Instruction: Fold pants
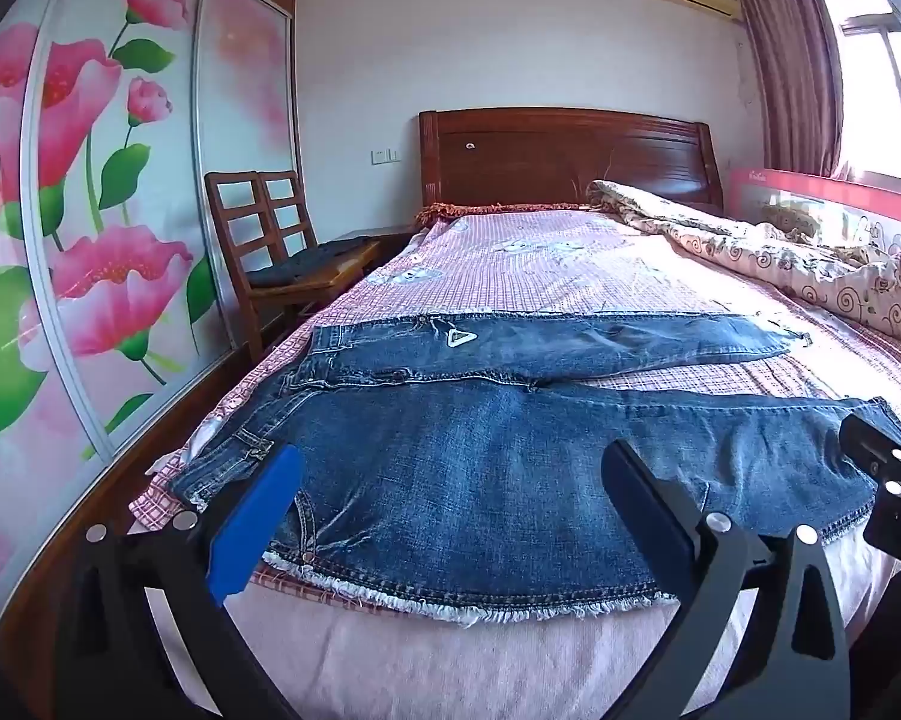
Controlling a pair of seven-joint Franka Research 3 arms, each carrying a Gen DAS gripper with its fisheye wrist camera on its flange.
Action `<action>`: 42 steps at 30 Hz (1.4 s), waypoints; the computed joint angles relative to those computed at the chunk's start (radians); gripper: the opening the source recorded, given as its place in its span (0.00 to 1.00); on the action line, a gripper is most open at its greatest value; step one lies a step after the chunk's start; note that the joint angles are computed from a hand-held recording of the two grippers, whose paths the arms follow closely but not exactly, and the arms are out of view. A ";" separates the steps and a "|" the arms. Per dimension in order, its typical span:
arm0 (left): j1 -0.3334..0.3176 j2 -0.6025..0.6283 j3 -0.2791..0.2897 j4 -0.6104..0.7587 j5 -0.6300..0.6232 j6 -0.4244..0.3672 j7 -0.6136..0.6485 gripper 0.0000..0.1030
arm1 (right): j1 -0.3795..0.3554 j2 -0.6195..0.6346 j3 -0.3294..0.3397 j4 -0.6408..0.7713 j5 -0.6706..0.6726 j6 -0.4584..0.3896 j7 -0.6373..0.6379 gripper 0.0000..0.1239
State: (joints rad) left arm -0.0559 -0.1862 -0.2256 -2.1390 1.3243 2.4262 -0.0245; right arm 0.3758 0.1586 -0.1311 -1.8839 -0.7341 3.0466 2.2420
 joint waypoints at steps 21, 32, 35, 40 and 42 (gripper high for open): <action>0.002 0.004 0.003 -0.004 -0.006 0.007 -0.003 0.97 | 0.005 0.011 -0.003 -0.008 0.093 -0.003 -0.078 0.81; 0.002 0.007 0.003 -0.003 -0.005 0.007 -0.006 0.97 | 0.020 0.013 -0.019 -0.007 0.092 0.001 -0.075 0.81; 0.002 0.007 0.005 -0.004 -0.004 0.010 -0.008 0.97 | 0.011 0.014 -0.008 -0.008 0.108 -0.003 -0.089 0.81; 0.003 0.005 0.006 -0.007 -0.009 0.015 -0.009 0.97 | -0.003 0.011 0.014 -0.012 0.160 -0.019 -0.130 0.81; 0.004 0.004 0.006 -0.008 -0.008 0.016 -0.009 0.97 | -0.004 0.011 0.016 -0.013 0.173 -0.018 -0.139 0.81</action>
State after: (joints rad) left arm -0.0524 -0.1820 -0.2194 -2.1470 1.3160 2.4426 -0.0336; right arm 0.3720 0.1693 -0.1152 -1.8974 -0.5614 3.0291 2.1031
